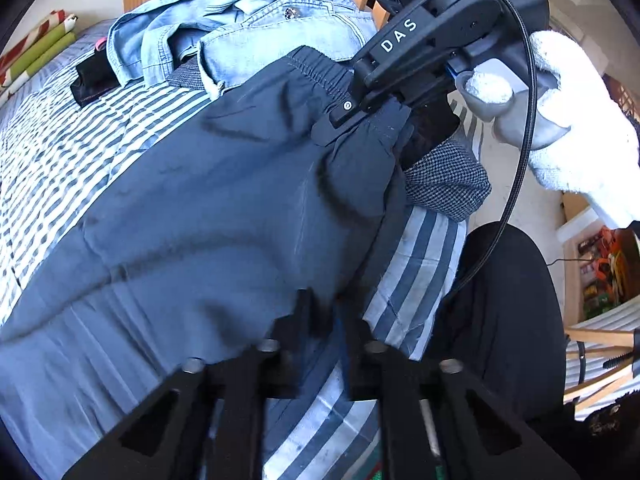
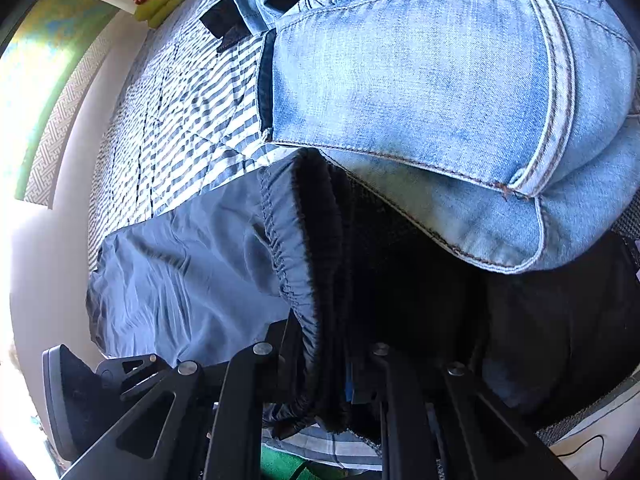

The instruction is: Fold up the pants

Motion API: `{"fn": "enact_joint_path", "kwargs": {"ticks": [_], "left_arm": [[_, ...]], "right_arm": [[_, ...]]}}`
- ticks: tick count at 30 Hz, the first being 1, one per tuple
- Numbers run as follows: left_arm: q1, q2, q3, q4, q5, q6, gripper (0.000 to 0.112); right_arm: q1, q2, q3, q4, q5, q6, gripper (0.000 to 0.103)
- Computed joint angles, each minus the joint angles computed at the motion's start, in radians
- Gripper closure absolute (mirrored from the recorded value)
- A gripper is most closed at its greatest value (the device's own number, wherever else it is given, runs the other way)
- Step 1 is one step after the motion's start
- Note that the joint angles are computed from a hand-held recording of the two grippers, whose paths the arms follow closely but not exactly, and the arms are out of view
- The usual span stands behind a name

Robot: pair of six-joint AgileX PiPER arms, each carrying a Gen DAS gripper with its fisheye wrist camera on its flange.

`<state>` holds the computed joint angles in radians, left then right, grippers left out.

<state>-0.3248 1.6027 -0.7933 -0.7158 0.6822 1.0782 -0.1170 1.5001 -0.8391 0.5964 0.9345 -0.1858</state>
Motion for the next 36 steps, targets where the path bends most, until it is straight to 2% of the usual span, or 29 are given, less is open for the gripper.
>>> {"fn": "enact_joint_path", "kwargs": {"ticks": [3, 6, 7, 8, 9, 10, 15, 16, 18, 19, 22, 24, 28, 31, 33, 36], "left_arm": [[0.038, 0.017, -0.037, -0.005, 0.066, -0.002, 0.110], [0.114, 0.074, -0.121, -0.082, 0.269, 0.003, 0.109], [0.118, 0.081, -0.135, -0.074, 0.294, -0.001, 0.105], [0.106, 0.070, -0.143, -0.026, 0.279, -0.025, 0.096], [0.096, 0.054, -0.143, 0.035, 0.244, -0.061, 0.069], [0.114, 0.039, -0.142, 0.068, 0.228, -0.082, 0.061], [0.407, 0.000, -0.134, 0.039, 0.276, 0.008, 0.059], [0.450, 0.004, -0.119, 0.053, 0.255, 0.035, 0.059], [0.479, 0.024, -0.090, 0.145, 0.118, 0.040, 0.059], [0.508, 0.058, -0.092, 0.200, 0.082, 0.016, 0.060], [0.665, 0.125, -0.175, 0.202, 0.109, 0.033, 0.059], [0.771, 0.192, -0.302, 0.201, 0.120, -0.009, 0.059], [0.938, 0.411, -0.681, 0.206, 0.241, -0.194, 0.059], [1.006, 0.603, -0.981, 0.249, 0.315, -0.346, 0.059], [1.020, 0.690, -1.148, 0.301, 0.345, -0.433, 0.061], [1.041, 0.824, -1.403, 0.267, 0.523, -0.496, 0.061]], "right_arm": [[-0.012, 0.002, 0.002, 0.002, 0.007, -0.019, 0.089], [-0.019, -0.001, 0.005, 0.001, 0.011, -0.026, 0.089], [-0.020, -0.002, 0.005, -0.001, 0.010, -0.026, 0.089], [-0.022, -0.002, 0.005, -0.001, 0.010, -0.026, 0.089], [-0.026, -0.001, 0.006, 0.001, 0.014, -0.031, 0.089], [-0.026, -0.001, 0.005, 0.000, 0.016, -0.031, 0.089], [-0.024, -0.010, 0.001, -0.007, 0.029, -0.032, 0.089], [-0.023, -0.011, -0.003, -0.011, 0.034, -0.028, 0.089], [-0.012, -0.022, -0.021, -0.037, 0.051, -0.009, 0.089], [-0.002, -0.037, -0.032, -0.058, 0.053, 0.003, 0.089], [0.106, -0.089, -0.047, -0.250, 0.007, 0.118, 0.089], [0.143, -0.058, -0.039, -0.311, 0.003, 0.189, 0.089], [0.098, -0.068, 0.000, -0.202, -0.042, 0.144, 0.089], [0.045, -0.103, 0.027, -0.080, -0.052, 0.052, 0.089], [0.044, -0.113, 0.024, -0.103, -0.054, 0.064, 0.089], [0.090, -0.089, 0.009, -0.183, -0.045, 0.161, 0.089]]}}
